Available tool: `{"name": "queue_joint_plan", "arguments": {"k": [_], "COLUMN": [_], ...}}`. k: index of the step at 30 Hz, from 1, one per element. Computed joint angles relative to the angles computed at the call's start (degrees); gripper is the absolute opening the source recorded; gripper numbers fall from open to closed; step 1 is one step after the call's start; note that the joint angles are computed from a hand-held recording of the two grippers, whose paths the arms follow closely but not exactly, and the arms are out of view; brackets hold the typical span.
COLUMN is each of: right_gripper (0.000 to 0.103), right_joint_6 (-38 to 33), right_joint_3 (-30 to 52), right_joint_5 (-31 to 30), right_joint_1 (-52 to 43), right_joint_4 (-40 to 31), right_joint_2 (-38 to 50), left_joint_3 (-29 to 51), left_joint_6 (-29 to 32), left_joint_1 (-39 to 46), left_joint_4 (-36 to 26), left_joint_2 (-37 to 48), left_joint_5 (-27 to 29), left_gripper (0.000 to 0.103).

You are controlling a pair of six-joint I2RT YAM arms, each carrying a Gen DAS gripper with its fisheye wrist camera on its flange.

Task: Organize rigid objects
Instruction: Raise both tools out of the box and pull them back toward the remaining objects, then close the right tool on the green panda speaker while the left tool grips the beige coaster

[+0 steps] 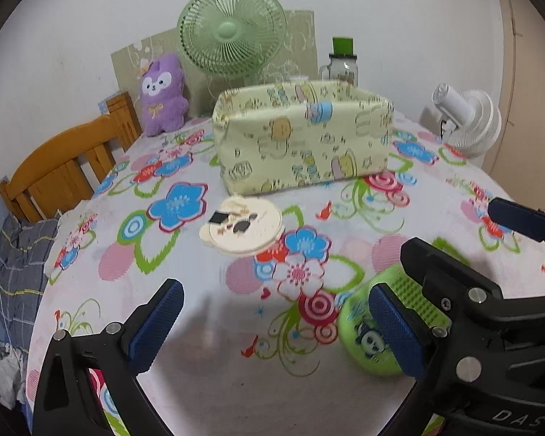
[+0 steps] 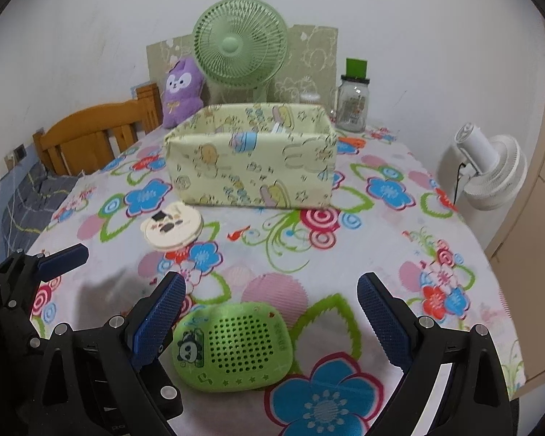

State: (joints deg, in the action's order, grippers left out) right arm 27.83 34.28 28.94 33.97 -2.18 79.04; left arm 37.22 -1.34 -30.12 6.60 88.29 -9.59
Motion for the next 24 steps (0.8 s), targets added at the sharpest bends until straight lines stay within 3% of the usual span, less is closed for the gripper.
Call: {"name": "queue_joint_plan", "arguments": {"k": [13, 24], "right_gripper": [0.097, 0.097], "right_joint_6": [2.59, 3.55], "right_joint_3": [-0.51, 0.24], "right_joint_5": [-0.73, -1.69], "right_joint_1": [0.94, 2.72], "right_joint_4": [3.02, 3.74], "right_joint_2": [5.23, 9.60], "left_joint_3": [-2.72, -6.10], "left_joint_6": [0.93, 6.29], "left_joint_1": [4.50, 6.07], "left_joint_4": [3.05, 6.32], "left_joint_2": [1.75, 2.00], "left_joint_5": [-0.26, 1.02], "left_gripper": [0.103, 0.103]}}
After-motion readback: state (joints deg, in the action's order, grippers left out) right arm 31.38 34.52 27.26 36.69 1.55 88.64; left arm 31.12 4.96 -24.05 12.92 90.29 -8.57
